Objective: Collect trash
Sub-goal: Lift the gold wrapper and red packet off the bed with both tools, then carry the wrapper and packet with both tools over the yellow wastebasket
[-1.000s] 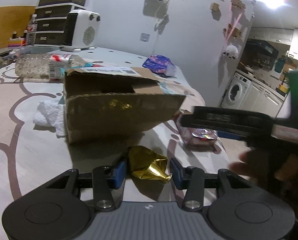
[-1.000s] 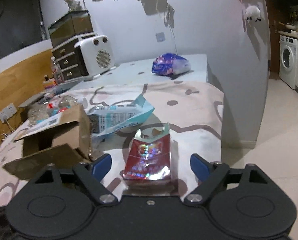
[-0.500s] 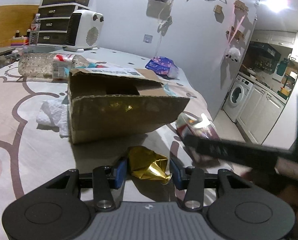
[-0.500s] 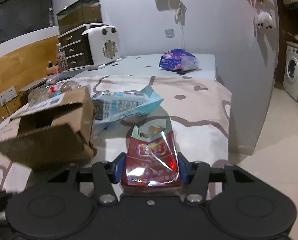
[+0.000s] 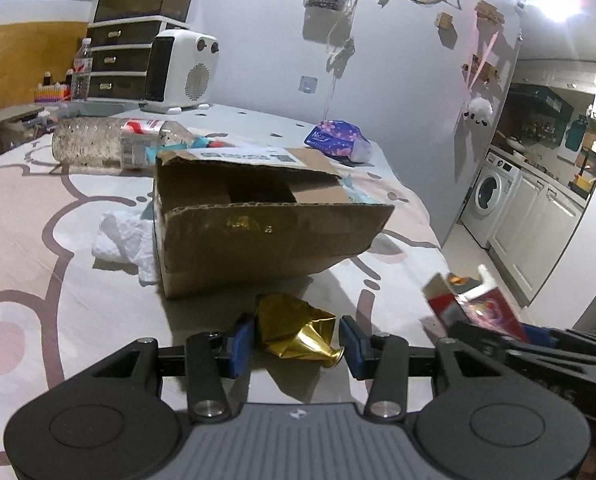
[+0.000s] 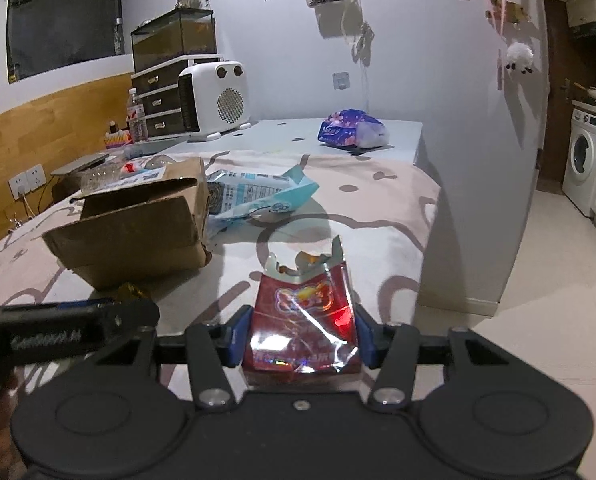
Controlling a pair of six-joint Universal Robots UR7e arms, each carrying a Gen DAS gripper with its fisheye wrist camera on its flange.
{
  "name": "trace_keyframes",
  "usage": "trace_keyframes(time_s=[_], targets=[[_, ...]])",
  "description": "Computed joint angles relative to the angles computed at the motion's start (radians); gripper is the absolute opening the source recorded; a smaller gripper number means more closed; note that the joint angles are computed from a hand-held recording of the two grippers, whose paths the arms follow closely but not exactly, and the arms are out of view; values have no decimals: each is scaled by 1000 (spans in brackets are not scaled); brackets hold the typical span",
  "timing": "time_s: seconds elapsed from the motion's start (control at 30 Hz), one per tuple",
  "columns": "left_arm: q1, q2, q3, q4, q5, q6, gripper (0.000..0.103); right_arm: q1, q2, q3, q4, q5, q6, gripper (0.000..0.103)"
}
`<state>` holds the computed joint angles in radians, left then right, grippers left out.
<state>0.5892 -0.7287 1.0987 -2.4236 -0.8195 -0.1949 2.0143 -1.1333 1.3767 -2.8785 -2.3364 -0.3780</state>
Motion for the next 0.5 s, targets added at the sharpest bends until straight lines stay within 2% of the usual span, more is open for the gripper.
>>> trace_keyframes(time_s=[0.2, 0.5], targets=[[-25, -9, 14, -9, 28, 19, 47, 19, -58, 63, -19, -25, 13, 53], [-83, -65, 100, 19, 57, -34, 47, 49, -134, 146, -54, -54, 21, 53]])
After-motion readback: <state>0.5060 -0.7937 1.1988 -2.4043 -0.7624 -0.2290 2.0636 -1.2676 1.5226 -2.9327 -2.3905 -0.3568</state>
